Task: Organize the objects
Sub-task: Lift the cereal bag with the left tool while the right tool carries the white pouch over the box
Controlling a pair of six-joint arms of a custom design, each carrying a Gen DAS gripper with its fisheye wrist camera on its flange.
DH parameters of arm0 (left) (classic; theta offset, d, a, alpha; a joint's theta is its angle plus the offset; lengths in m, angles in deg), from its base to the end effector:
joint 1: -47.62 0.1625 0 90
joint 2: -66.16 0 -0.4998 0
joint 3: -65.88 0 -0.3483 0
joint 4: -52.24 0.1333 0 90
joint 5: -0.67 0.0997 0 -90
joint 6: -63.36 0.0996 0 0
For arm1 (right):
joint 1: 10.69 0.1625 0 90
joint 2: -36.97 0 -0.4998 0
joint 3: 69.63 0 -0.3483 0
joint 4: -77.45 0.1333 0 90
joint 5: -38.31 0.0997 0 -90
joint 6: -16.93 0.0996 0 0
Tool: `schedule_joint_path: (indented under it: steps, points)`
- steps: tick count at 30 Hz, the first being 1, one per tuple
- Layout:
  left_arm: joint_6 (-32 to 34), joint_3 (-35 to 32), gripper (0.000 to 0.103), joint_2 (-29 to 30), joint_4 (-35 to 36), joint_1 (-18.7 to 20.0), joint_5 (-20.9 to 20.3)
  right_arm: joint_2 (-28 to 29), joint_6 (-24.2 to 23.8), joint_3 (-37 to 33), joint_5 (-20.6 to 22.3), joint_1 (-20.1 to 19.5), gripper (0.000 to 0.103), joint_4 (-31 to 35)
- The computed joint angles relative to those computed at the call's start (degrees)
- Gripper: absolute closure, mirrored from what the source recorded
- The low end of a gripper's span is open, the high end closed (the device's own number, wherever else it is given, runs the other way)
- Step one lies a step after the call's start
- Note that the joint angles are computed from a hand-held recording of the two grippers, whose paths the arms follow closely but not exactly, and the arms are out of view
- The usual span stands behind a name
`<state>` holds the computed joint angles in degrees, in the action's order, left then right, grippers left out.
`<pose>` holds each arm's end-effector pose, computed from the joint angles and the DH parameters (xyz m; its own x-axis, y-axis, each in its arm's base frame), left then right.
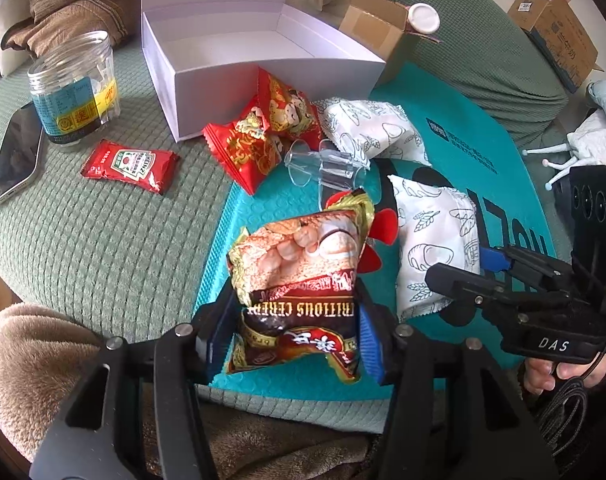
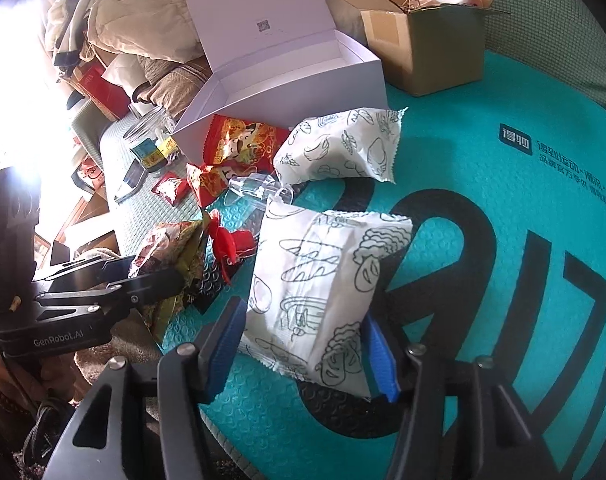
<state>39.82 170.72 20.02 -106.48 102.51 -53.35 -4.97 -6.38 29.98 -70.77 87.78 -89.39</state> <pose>-0.2109 -0.6334 0.1632 -0.8870 0.0283 -0.4609 0.2314 0.8910 -0.3906 0.2003 -0.6608 0.1461 -0.8179 -0.4000 0.4135 -0.5039 0.8449 -0.1794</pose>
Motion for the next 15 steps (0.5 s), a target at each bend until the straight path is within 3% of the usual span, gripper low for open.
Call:
schedule_joint_path:
  steps: [3, 10, 15]
  points:
    - [0.37, 0.55, 0.048, 0.29, -0.68, -0.27, 0.79, 0.64, 0.73, -0.49, -1.08, -0.1, 0.036, 0.97]
    - [0.27, 1.42, 0.05, 0.38, -1.66, -0.8, 2.31, 0.64, -0.53, 1.5, -0.1, -0.59, 0.036, -3.15]
    - [-0.53, 2.13, 0.054, -0.14, -2.18, -0.98, 2.51, 0.62, -1.49, 1.83, -0.56, -0.44, 0.049, -4.06]
